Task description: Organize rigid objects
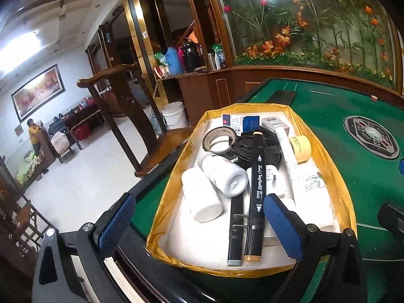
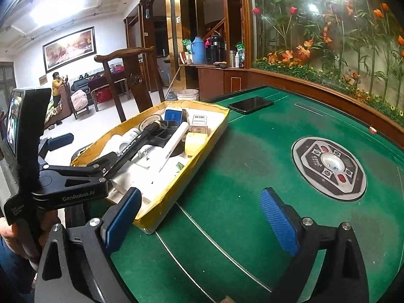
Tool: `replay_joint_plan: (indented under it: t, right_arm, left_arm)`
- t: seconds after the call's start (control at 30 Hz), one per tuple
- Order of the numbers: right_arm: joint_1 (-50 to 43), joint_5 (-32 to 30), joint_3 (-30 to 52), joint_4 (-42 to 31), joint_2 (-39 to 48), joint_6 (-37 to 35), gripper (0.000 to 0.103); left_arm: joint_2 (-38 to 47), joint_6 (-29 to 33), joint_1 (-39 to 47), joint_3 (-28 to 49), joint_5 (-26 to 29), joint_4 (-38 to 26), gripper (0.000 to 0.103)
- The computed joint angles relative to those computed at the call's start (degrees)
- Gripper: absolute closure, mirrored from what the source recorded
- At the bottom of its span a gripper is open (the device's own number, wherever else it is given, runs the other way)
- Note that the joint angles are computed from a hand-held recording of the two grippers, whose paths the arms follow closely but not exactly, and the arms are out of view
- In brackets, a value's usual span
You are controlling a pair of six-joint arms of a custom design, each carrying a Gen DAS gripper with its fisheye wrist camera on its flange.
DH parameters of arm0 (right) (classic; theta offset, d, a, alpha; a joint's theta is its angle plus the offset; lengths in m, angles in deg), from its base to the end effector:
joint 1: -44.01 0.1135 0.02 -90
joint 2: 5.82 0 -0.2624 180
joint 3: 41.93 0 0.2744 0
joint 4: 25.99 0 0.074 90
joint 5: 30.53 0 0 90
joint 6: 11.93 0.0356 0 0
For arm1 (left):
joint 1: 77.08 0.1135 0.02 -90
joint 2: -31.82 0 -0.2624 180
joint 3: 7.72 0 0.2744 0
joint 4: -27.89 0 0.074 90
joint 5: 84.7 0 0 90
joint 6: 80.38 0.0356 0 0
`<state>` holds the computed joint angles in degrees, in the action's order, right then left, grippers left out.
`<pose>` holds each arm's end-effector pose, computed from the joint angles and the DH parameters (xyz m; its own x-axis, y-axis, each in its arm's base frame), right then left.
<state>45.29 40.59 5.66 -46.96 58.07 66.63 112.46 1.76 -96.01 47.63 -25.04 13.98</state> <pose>0.2533 0.0172 0.2069 -0.5381 -0.1997 -0.8188 -0.3931 0.9188 0.0342 0.2958 -0.0824 0.1890 -0.5799 0.0741 -0.8113 -0.1712 0.9625 0.2103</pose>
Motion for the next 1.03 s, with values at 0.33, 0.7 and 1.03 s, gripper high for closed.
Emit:
replay_joint_plan:
  t: [0.33, 0.7, 1.03]
  right_arm:
    - [0.5, 0.6, 0.6, -0.8, 1.3, 0.0, 0.008]
    - [0.2, 0.4, 0.8, -1.3, 1.9, 0.0, 0.008]
    - [-0.3, 0.2, 1.0, -1.5, 1.8, 0.1, 0.008]
  left_arm:
    - [1.1, -0.2, 0.8, 0.7, 0.5, -0.4, 0.001]
    - [1.3, 0.0, 0.9, 0.6, 0.1, 0.0, 0.001]
    - [-0.3, 0.0, 0.3, -0.2, -1.1, -0.3, 0.001]
